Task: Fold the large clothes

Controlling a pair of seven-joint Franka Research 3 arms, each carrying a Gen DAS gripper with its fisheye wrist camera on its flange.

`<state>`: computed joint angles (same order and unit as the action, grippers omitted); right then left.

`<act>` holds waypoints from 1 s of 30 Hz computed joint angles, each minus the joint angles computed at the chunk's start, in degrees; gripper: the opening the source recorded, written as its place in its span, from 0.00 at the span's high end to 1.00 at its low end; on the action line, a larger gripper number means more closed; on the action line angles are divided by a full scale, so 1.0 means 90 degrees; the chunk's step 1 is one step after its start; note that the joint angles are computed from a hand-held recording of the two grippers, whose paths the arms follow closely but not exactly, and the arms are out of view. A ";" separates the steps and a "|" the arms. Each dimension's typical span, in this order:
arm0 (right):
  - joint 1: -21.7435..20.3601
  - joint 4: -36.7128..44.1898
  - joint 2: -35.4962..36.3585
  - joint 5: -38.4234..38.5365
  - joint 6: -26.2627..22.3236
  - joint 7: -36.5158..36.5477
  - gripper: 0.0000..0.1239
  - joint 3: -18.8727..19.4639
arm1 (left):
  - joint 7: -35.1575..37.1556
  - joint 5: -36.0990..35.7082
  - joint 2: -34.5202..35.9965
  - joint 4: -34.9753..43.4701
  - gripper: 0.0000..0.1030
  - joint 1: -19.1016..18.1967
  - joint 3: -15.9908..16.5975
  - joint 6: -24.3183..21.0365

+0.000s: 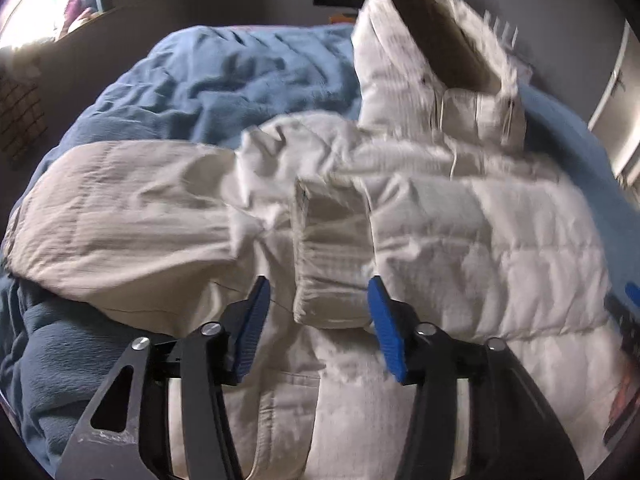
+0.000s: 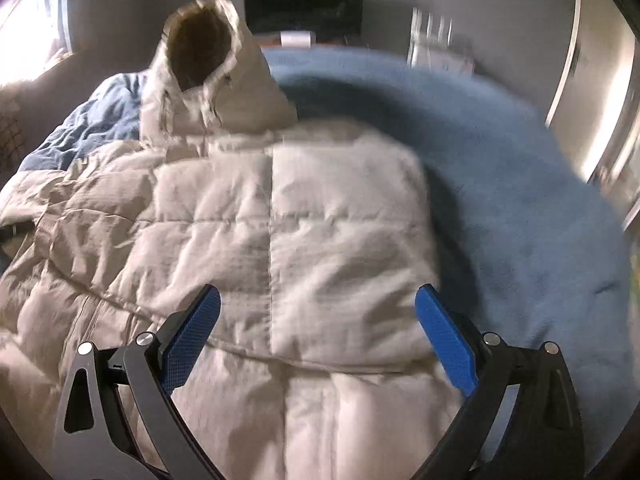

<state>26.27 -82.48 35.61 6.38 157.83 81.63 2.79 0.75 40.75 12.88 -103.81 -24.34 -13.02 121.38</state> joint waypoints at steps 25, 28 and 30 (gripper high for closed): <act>-0.1487 -0.1768 -0.1001 0.1735 0.1489 -0.1711 0.23 0.1841 | 0.0793 0.0071 -0.2124 -0.1242 0.06 0.0111 -0.0238 -0.0531; -0.2171 -0.2179 -0.1438 0.2792 0.1508 -0.2637 0.23 0.2731 | 0.0782 -0.0223 -0.3168 -0.2181 0.06 0.0332 -0.0332 -0.0697; -0.2208 -0.2271 -0.1658 0.3192 0.1229 -0.2781 0.23 0.2828 | 0.0706 -0.0435 -0.3752 -0.2746 0.06 0.0566 -0.0429 -0.0725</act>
